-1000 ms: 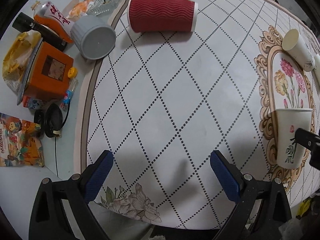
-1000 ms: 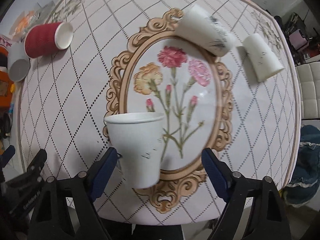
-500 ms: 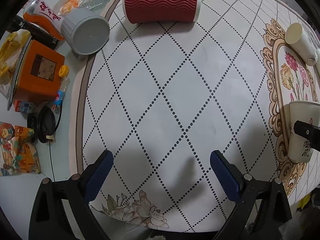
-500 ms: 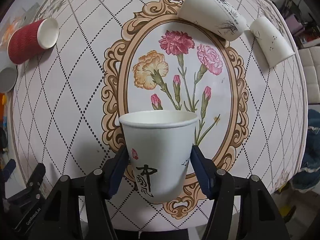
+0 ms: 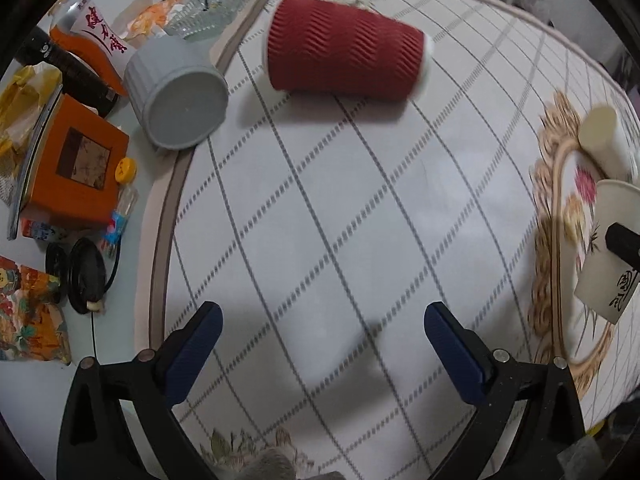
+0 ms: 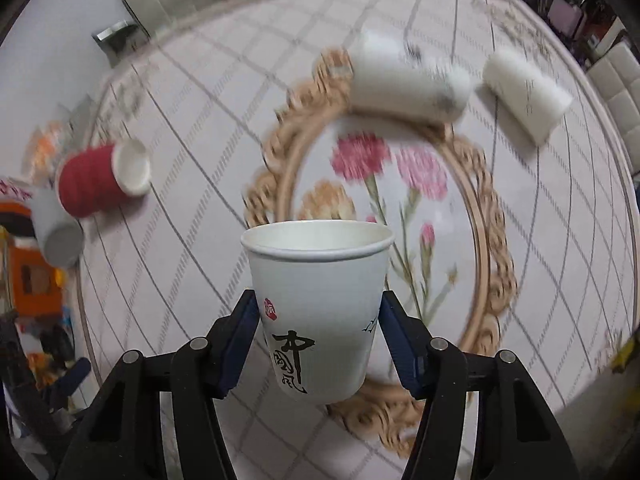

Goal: Flip cup upright
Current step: 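Lower the upright white cup onto the flower oval and open the right gripper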

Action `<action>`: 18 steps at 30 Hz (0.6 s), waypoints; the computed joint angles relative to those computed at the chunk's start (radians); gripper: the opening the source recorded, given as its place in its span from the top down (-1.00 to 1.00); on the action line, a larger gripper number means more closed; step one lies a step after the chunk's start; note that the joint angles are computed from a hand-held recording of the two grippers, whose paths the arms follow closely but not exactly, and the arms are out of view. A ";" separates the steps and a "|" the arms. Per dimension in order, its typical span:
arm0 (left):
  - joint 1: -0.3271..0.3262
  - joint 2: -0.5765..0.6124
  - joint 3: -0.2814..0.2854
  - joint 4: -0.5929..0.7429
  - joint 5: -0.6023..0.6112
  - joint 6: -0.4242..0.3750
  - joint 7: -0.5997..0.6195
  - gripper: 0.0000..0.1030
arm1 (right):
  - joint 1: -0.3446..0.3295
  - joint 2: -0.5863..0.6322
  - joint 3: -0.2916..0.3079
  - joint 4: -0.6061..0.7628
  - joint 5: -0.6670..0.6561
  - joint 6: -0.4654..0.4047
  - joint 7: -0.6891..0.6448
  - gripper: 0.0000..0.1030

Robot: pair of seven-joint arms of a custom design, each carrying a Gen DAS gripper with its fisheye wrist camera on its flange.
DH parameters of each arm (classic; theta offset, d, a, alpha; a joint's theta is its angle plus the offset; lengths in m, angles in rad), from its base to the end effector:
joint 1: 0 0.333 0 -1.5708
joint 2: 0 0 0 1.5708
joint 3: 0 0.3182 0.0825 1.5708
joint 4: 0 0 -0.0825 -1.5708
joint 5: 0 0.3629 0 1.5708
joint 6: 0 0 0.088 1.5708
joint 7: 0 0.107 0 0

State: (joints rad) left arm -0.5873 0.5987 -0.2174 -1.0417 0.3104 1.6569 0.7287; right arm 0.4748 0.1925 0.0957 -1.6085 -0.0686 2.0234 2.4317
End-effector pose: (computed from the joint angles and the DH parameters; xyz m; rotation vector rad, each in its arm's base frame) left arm 0.5421 -0.4511 0.5084 -2.1440 2.0321 -0.0477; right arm 0.5294 0.3291 0.5427 -1.7672 2.3254 -0.0912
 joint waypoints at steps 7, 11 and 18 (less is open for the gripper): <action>0.009 0.084 0.029 0.115 0.001 -0.022 -0.007 -1.00 | 0.054 0.066 -0.042 -0.014 -0.257 0.247 0.122 -0.22; 0.004 0.097 0.037 0.122 0.007 -0.027 -0.012 -1.00 | 0.098 0.103 -0.072 -0.015 -0.398 0.300 0.200 -0.22; 0.008 0.029 0.019 -0.002 0.008 0.014 -0.016 -1.00 | 0.127 0.057 -0.067 -0.107 -0.527 0.347 0.230 -0.25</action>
State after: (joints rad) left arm -0.5790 0.6275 -0.1987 -1.0435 0.3182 1.6708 0.7127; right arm 0.6019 0.2500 0.0290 -1.7157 -0.5959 2.3705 2.6614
